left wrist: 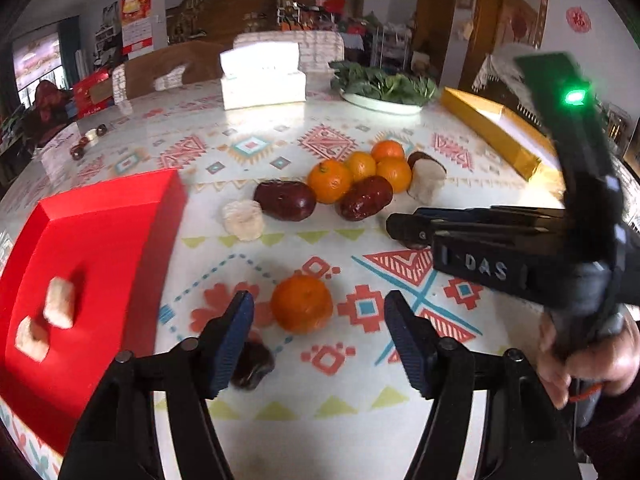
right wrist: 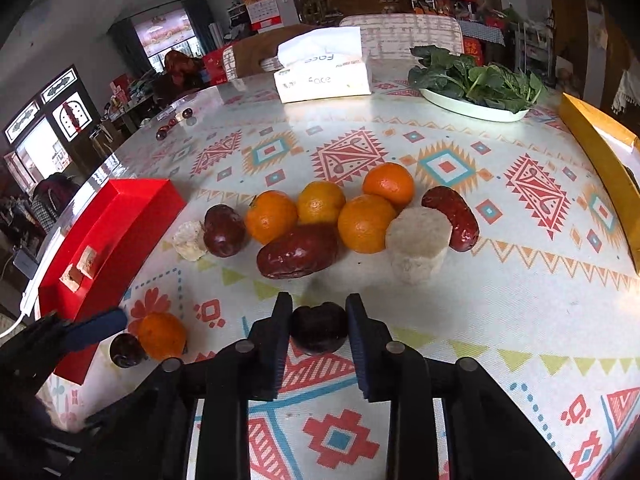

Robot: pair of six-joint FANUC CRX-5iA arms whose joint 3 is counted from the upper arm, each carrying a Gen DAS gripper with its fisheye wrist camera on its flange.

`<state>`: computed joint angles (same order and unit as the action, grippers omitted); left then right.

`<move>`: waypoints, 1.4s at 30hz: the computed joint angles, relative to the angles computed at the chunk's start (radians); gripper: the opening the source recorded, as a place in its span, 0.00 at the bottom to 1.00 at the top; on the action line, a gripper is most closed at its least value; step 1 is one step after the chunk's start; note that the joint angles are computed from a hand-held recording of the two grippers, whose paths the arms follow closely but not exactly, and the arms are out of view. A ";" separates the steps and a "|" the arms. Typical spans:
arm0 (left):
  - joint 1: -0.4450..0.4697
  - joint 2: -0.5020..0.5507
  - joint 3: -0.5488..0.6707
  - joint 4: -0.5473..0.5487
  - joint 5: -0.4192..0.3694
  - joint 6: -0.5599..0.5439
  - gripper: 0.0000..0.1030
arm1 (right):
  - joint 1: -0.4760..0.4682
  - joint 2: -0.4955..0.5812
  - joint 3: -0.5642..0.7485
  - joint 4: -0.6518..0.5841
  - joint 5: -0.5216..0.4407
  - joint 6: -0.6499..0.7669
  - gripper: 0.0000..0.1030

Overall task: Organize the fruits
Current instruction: 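Grasp a dark plum with the right tool while the left tool grasps a mandarin orange, then carry the plum and orange into the red tray and open both tools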

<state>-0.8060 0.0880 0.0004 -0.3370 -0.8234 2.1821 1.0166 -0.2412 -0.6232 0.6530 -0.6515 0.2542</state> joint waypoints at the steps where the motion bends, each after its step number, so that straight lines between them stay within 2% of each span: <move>1: 0.004 0.012 0.009 0.008 -0.005 -0.009 0.60 | 0.005 -0.001 -0.003 0.012 -0.005 -0.007 0.29; 3: 0.014 0.029 0.020 0.026 -0.015 -0.027 0.57 | 0.008 -0.002 -0.007 0.022 -0.006 -0.013 0.29; 4: 0.021 0.036 0.023 0.040 -0.020 -0.039 0.51 | 0.008 -0.005 -0.009 0.021 -0.005 -0.015 0.29; 6: 0.027 0.049 0.036 0.047 -0.036 -0.044 0.45 | 0.003 -0.010 -0.011 0.008 0.005 -0.013 0.29; 8: 0.020 0.057 0.051 0.023 -0.058 -0.031 0.33 | -0.001 -0.013 -0.011 -0.002 0.012 -0.009 0.29; 9: 0.012 0.064 0.065 0.000 -0.078 -0.020 0.32 | -0.001 -0.013 -0.012 -0.003 0.013 -0.009 0.29; 12: 0.016 0.060 0.060 0.002 -0.073 -0.015 0.31 | -0.003 -0.014 -0.014 -0.003 0.018 -0.010 0.29; 16: 0.023 0.013 0.017 -0.006 -0.027 0.040 0.31 | -0.008 -0.026 -0.026 -0.002 0.037 -0.021 0.29; 21: 0.034 -0.093 -0.062 -0.019 0.033 0.115 0.31 | -0.014 -0.044 -0.047 0.019 0.063 -0.049 0.28; 26: 0.046 -0.216 -0.132 -0.082 0.012 0.202 0.31 | -0.035 -0.088 -0.066 -0.022 0.159 -0.053 0.28; 30: 0.094 -0.304 -0.201 -0.094 0.005 0.249 0.31 | -0.041 -0.107 -0.029 -0.218 0.253 0.061 0.28; 33: 0.145 -0.356 -0.255 -0.077 0.011 0.269 0.31 | -0.017 -0.081 0.035 -0.333 0.257 0.164 0.28; 42: 0.273 -0.452 -0.374 -0.011 0.018 0.264 0.31 | 0.093 0.094 0.260 -0.470 0.196 0.381 0.28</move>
